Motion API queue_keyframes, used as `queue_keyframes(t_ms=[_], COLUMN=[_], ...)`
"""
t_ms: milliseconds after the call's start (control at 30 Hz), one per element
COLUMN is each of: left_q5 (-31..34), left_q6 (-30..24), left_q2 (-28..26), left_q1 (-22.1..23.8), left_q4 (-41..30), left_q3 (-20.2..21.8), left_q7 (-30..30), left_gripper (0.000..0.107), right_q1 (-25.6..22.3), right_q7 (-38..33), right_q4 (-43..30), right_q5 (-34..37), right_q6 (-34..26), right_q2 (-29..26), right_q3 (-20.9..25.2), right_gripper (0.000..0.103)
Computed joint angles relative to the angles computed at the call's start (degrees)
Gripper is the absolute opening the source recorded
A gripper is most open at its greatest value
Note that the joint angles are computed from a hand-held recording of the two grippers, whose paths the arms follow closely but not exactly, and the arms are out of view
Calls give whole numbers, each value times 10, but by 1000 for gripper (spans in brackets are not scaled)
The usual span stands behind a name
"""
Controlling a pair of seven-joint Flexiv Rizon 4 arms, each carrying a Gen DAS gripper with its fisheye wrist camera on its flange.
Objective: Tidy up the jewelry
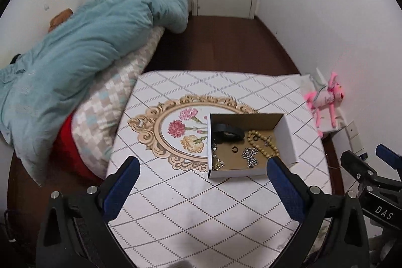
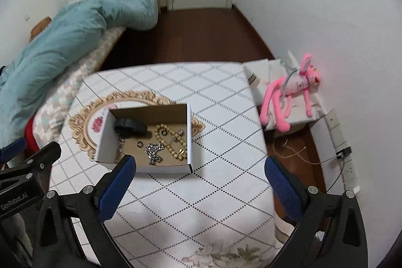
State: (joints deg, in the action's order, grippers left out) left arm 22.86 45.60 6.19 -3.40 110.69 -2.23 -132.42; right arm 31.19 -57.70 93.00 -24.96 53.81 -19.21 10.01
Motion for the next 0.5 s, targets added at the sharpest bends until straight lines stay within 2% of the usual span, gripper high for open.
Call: queue_keyframes(t_ms=[267, 500], left_q5=[36, 27], left_q6=[-37, -47], left_q2=[71, 107], left_q1=[-1, 3], left_q4=[-6, -5], left_q3=[-32, -48], left_q7=[-19, -19], left_gripper=[103, 103], right_q1=[-8, -23], right_q7=[43, 80], right_q4=[63, 92], right_q5=[-43, -86], right_q6=[30, 42], right_q2=[94, 149], right_q3=[9, 24], right_gripper=[103, 103])
